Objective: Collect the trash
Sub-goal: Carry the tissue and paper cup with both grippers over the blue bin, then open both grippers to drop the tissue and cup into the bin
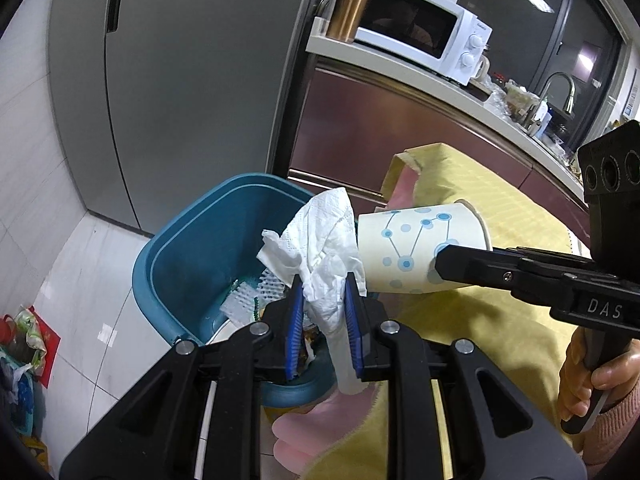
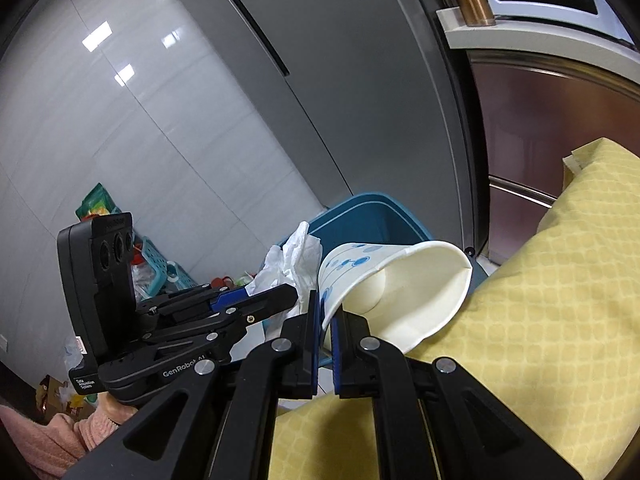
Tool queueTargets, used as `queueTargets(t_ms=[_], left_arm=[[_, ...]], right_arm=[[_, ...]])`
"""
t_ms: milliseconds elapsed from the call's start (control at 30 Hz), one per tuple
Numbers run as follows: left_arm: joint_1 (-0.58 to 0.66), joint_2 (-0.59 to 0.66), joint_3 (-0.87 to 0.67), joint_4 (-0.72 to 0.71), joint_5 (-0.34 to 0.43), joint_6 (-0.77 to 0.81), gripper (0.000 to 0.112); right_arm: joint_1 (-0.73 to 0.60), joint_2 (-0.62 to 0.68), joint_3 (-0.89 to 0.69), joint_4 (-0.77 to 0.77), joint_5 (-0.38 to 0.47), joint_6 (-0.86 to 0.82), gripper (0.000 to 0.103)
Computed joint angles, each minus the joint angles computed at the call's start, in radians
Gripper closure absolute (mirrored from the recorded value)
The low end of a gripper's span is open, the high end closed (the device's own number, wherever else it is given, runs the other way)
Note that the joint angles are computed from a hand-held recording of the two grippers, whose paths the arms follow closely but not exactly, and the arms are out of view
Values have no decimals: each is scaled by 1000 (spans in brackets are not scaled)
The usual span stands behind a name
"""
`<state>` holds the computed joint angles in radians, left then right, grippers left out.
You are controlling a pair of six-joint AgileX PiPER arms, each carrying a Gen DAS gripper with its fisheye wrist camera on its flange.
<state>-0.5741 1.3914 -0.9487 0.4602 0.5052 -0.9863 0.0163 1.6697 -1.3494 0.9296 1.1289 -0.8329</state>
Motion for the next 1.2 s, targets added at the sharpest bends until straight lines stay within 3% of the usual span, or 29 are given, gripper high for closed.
queueTargets(t_ms=[567, 733, 833, 1133, 1200], left_arm=[[97, 113, 0, -129, -83, 118, 90], [126, 145, 10, -214, -123, 190, 79], [127, 156, 17, -201, -131, 169, 72], [93, 117, 36, -96, -119, 52, 69], [67, 96, 38, -39, -105, -1, 66]], right_arm=[[127, 126, -110, -145, -48, 143, 95], [124, 123, -104, -148, -54, 146, 92], [115, 116, -90, -138, -56, 140, 90], [47, 55, -23, -85, -35, 84, 83], [25, 35, -6, -68, -27, 65, 76]])
